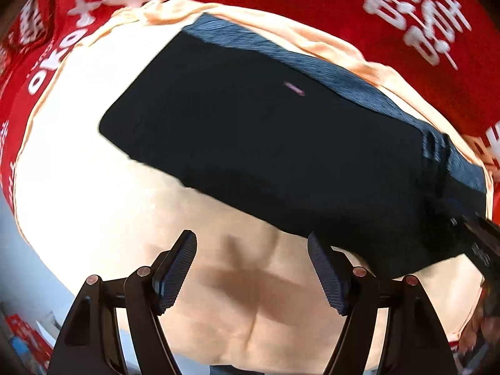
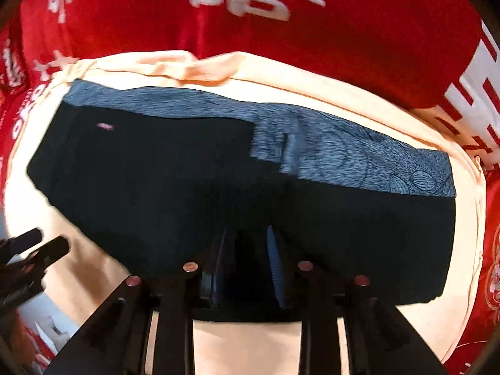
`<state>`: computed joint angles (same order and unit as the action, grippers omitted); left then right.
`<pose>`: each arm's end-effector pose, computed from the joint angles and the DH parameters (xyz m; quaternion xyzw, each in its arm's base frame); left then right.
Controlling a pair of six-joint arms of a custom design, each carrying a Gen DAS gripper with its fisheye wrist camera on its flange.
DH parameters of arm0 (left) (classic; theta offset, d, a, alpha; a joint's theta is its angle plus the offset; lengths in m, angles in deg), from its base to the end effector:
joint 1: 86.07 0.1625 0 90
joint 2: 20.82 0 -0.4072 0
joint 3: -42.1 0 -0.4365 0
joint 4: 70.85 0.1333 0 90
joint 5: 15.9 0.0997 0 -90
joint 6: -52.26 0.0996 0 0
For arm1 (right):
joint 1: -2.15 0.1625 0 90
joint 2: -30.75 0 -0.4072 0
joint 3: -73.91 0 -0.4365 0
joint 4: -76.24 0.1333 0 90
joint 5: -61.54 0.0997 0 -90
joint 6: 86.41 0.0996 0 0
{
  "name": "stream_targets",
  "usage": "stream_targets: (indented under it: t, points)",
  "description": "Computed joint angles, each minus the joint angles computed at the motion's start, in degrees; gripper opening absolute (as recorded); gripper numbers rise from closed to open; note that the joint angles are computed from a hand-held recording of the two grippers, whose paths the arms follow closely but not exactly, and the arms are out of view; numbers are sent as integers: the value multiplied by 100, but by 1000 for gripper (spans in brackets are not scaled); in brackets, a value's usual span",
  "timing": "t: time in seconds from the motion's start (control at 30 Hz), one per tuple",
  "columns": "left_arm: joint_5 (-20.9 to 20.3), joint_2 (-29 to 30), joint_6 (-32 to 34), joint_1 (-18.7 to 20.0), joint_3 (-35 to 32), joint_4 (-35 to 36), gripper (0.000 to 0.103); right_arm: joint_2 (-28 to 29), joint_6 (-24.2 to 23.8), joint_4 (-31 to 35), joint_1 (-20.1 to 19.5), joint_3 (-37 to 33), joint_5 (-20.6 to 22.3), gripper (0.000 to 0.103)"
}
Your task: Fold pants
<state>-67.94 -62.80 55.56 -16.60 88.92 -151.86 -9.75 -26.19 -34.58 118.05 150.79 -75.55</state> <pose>-0.1039 -0.8321 0.2980 0.2321 0.9104 0.0642 0.3363 0.3771 -0.6383 0.0760 -0.2163 -0.8838 0.1796 0.3739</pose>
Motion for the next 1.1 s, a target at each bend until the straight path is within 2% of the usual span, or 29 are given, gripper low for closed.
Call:
stream_targets:
  t: [0.03,0.1,0.13,0.23,0.47,0.6,0.63,0.7,0.77,0.93,0.97,1.0,1.1]
  points:
    - [13,31,-25,18,-65,10,75,24,-48,-74,31,-13,-1,36]
    - [6,76,-68,51,-163,5,75,126,-144,-148,87,-141,58,52]
    - [-35,125,-96,80,-268,37,75,193,-221,-186,100,-218,94,54]
    - [-149,255,-131,153,-549,128,75,412,-444,-104,83,-485,183,56]
    - [-24,523,-170,277,-968,232,75,619,-320,152,-18,-746,310,57]
    - [-10,644,-251,324,-1140,263,75,727,-303,317,-82,-872,408,68]
    - [-6,662,-273,336,-1168,266,75,719,-301,258,-115,-830,513,70]
    - [-17,641,-324,345,-1122,226,75,635,-243,-31,-275,-593,992,76]
    - [-58,629,-386,361,-1122,286,75,592,-251,-334,-273,-433,907,80]
    - [-54,803,-343,415,-1371,330,75,703,-347,-118,-269,-606,920,85]
    - [-55,878,-355,435,-1506,423,83,701,-354,-132,-271,-600,928,86]
    - [-63,926,-393,447,-1588,473,98,697,-359,-146,-273,-593,935,86]
    - [-71,872,-370,458,-1480,247,99,674,-384,-161,-273,-563,947,86]
